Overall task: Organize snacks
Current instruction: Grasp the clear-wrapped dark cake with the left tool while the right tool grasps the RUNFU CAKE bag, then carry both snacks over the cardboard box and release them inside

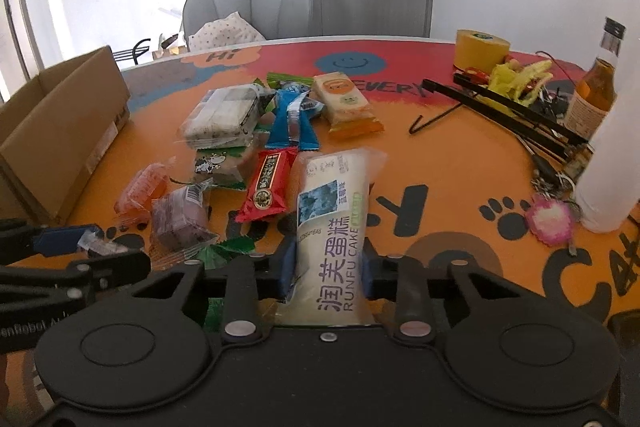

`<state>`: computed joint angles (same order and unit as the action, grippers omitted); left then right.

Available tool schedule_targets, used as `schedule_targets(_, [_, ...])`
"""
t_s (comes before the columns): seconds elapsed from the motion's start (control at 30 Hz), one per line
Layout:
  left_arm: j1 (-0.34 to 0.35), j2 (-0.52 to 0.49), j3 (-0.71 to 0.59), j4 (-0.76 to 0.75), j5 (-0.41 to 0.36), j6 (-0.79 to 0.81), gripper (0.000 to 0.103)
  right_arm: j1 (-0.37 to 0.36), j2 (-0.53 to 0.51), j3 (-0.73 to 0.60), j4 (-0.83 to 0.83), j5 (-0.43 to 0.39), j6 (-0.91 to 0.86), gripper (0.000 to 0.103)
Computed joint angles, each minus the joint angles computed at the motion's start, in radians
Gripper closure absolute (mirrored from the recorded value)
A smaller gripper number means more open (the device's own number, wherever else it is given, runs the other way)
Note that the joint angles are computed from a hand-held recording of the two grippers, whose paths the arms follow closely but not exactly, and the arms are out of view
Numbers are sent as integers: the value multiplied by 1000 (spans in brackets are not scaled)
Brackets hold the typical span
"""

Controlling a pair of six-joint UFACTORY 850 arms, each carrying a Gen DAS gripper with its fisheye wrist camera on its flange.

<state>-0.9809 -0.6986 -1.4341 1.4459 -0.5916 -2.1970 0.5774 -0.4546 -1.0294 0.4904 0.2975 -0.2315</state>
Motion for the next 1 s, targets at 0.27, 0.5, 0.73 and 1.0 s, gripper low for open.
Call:
schedule_targets(0.27, [-1, 24, 4, 29, -3, -18, 49, 1, 48, 32, -42, 32, 54, 76])
schedule_targets(0.5, [7, 62, 23, 67, 1, -34, 49, 17, 63, 18, 30, 23, -6, 76])
schedule_targets(0.73, [27, 97, 34, 35, 36, 16, 49, 22, 66, -13, 51, -42, 40, 76])
schedule_targets(1.0, [66, 145, 44, -114, 110, 195, 49, 27, 46, -105, 340, -180, -254, 76])
